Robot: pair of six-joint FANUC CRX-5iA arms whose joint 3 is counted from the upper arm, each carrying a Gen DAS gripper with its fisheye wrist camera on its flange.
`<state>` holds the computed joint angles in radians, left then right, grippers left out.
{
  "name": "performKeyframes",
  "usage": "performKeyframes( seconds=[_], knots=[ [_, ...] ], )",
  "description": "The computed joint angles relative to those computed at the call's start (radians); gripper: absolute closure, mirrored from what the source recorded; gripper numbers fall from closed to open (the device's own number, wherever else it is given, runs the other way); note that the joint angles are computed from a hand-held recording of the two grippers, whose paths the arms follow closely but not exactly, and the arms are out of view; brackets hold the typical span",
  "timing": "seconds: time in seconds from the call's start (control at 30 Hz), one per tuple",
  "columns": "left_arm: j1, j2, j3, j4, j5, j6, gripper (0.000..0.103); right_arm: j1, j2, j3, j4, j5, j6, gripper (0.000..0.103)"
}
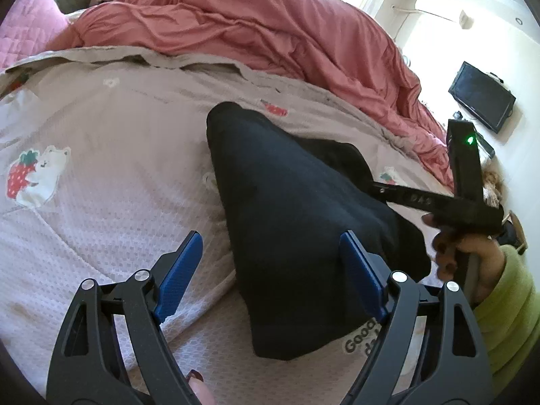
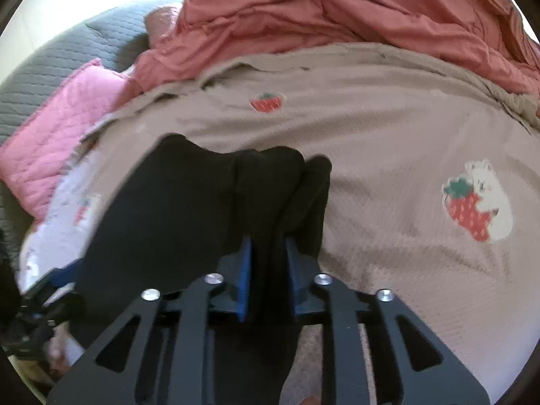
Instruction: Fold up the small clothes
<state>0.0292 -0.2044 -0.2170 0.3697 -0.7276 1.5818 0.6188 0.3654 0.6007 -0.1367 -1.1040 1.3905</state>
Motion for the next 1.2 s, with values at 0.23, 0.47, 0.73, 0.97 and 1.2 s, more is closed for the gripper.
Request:
performKeyframes(
  seconds=[0.23, 0.47, 0.73, 0.97, 1.2],
  knots=[
    [0.005, -0.007, -0.003, -0.007, 0.0, 0.012, 0.025, -0.02, -0.086, -0.1, -0.039, 0.077, -0.016, 0.063],
    [-0.001, -0.05, -0.03, -0.007, 0.061, 0.02, 0.025, -0.07, -0.217, -0.185, -0.205, 0.083, 0.142, 0.061],
    [-0.051, -0.024, 0.017, -0.085, 0.028, 0.046, 0.042, -0.048, -0.262, -0.209, -0.251, -0.048, 0.377, 0.061],
    [-0.04, 0.002, 0.025, -0.074, -0.015, 0.06, 0.041, -0.028, -0.242, -0.211, -0.267, -0.034, 0.433, 0.061],
    [-0.031, 0.0, 0.011, -0.047, -0.025, 0.044, 0.039, -0.063, -0.21, -0.15, -0.335, -0.164, 0.412, 0.091]
  ],
)
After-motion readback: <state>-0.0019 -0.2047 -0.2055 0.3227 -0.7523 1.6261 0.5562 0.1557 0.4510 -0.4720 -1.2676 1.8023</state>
